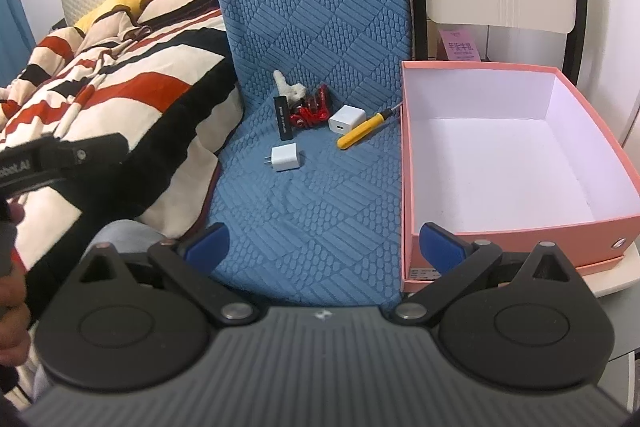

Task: Organize rigid objects

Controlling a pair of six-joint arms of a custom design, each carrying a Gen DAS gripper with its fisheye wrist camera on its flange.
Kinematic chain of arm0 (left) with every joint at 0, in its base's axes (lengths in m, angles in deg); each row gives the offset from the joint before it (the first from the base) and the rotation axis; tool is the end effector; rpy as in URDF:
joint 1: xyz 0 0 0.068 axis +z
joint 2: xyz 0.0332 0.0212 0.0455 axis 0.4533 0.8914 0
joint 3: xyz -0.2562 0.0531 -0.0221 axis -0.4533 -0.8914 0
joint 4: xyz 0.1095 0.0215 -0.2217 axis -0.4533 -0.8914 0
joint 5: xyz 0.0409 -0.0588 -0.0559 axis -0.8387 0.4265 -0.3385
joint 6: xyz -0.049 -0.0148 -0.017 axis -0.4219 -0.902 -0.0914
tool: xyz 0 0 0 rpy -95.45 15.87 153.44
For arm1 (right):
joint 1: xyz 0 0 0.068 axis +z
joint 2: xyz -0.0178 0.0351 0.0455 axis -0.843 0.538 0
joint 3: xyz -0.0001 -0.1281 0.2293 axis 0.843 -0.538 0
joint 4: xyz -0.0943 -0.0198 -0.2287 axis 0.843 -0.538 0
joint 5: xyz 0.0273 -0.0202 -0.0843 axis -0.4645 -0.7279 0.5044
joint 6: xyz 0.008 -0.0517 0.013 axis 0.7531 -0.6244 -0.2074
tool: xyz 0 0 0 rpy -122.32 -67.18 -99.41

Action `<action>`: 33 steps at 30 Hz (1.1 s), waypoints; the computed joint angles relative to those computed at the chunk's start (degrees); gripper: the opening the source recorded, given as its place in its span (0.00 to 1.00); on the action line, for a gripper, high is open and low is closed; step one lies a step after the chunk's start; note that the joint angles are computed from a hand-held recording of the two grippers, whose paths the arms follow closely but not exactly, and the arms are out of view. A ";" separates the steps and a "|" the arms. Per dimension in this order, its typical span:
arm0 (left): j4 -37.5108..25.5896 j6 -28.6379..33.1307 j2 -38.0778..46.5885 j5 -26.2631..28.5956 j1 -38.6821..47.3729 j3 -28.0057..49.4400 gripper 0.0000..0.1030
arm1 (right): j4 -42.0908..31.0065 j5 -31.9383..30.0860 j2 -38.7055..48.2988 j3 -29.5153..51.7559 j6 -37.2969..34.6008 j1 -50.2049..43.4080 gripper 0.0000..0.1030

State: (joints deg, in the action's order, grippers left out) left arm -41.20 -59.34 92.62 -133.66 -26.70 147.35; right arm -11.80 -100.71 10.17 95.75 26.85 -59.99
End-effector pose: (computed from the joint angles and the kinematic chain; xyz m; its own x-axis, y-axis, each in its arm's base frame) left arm 0.1963 -0.2212 0.2292 -0.4723 -0.3422 -0.8123 -0.3167 0.9259 -0.2059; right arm 0.2506 0.0038 0.1963 -0.6541 -0.1687 -0.7373 -0.3975 0.9060 0.1455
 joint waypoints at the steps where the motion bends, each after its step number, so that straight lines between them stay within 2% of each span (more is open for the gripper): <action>1: 0.42 0.15 -0.11 -0.05 0.06 -0.13 1.00 | 0.12 0.19 0.07 -0.04 0.06 0.08 1.00; 12: 3.15 0.80 -1.01 -0.35 -0.56 -2.24 1.00 | -0.19 1.50 -0.28 -0.09 1.10 0.74 1.00; 27: 1.17 -0.80 -2.03 -0.47 -1.00 -2.76 1.00 | -1.22 1.90 -0.81 -0.47 1.74 0.94 1.00; 33: 2.68 -0.53 -2.13 0.35 -0.60 -4.03 1.00 | -0.98 2.07 -0.44 -0.52 2.42 1.21 1.00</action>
State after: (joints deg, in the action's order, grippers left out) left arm -38.53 -59.87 90.49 -133.31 -27.30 143.32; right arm -12.78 -98.64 9.73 95.23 29.27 -58.78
